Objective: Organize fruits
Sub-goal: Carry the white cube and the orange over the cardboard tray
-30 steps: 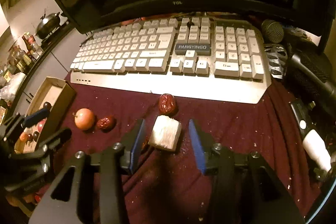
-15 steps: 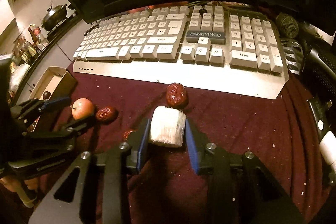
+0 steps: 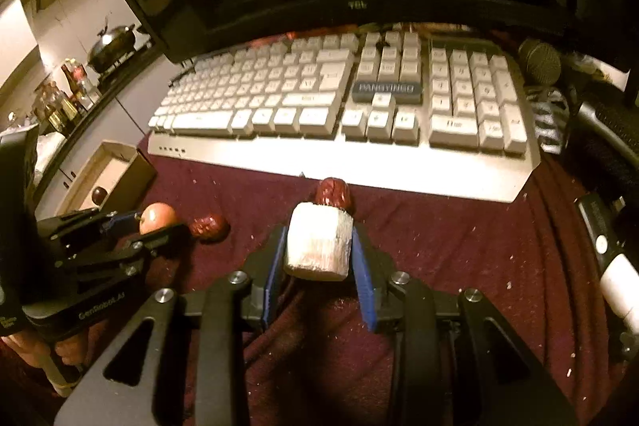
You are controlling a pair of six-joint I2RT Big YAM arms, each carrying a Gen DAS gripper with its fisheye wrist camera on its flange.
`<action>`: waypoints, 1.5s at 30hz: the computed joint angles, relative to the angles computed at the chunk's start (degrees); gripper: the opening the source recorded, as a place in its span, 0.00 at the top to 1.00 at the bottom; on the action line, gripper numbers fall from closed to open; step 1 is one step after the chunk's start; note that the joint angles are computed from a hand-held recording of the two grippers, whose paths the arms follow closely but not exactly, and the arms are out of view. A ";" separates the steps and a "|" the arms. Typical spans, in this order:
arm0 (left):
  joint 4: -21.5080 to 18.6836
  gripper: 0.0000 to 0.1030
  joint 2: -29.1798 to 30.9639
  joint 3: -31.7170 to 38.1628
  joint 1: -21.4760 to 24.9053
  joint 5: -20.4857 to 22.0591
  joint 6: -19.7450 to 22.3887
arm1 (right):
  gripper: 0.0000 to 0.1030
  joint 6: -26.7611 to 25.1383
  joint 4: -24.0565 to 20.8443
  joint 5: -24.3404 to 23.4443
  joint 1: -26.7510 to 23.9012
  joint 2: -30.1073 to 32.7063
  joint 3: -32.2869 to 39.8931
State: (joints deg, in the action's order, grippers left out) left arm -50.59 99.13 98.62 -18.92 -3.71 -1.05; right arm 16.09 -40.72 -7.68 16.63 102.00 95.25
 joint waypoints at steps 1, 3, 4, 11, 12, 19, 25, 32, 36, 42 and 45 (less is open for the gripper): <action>1.27 0.66 -1.68 -1.41 0.16 0.47 -0.25 | 0.67 -0.07 0.71 0.64 0.07 -0.38 -0.38; 3.07 0.66 -4.37 -3.62 0.56 0.83 -0.94 | 0.67 0.30 2.83 2.76 0.08 -1.50 -1.68; 3.79 0.66 -5.28 -4.39 0.85 0.82 -1.13 | 0.67 0.67 3.56 3.56 -0.02 -1.75 -1.87; 8.49 0.66 -13.99 -11.49 4.48 -2.01 -2.27 | 0.67 5.61 7.73 10.90 -1.43 -3.58 -4.23; 9.06 0.66 -14.83 -12.34 5.22 -3.15 -2.18 | 0.67 6.02 7.36 11.29 -1.51 -3.48 -4.03; 9.49 0.66 -16.74 -15.76 10.37 -5.09 -4.09 | 0.67 6.84 4.99 6.58 1.12 -3.45 -2.19; 9.64 0.66 -17.40 -17.76 14.04 -4.90 -4.64 | 0.67 4.69 2.38 2.44 7.34 -0.78 3.70; 10.65 0.66 -18.16 -19.95 17.42 -5.07 -4.42 | 0.67 2.90 -0.43 -0.04 13.70 5.25 14.17; 10.26 0.66 -17.49 -20.17 18.34 -5.19 -3.28 | 0.67 2.14 -2.34 -1.16 16.48 8.45 19.11; 9.21 0.66 -16.14 -20.27 18.27 -3.63 -1.27 | 0.67 0.47 -7.19 -1.74 19.66 14.21 27.64; 8.78 0.66 -15.67 -20.09 18.31 -3.09 -0.36 | 0.67 -0.06 -11.73 -2.38 20.59 18.52 34.03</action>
State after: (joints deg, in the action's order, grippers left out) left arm -41.81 83.46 78.53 -0.61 -6.79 -1.41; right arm 16.02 -52.45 -10.06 37.22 120.52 129.28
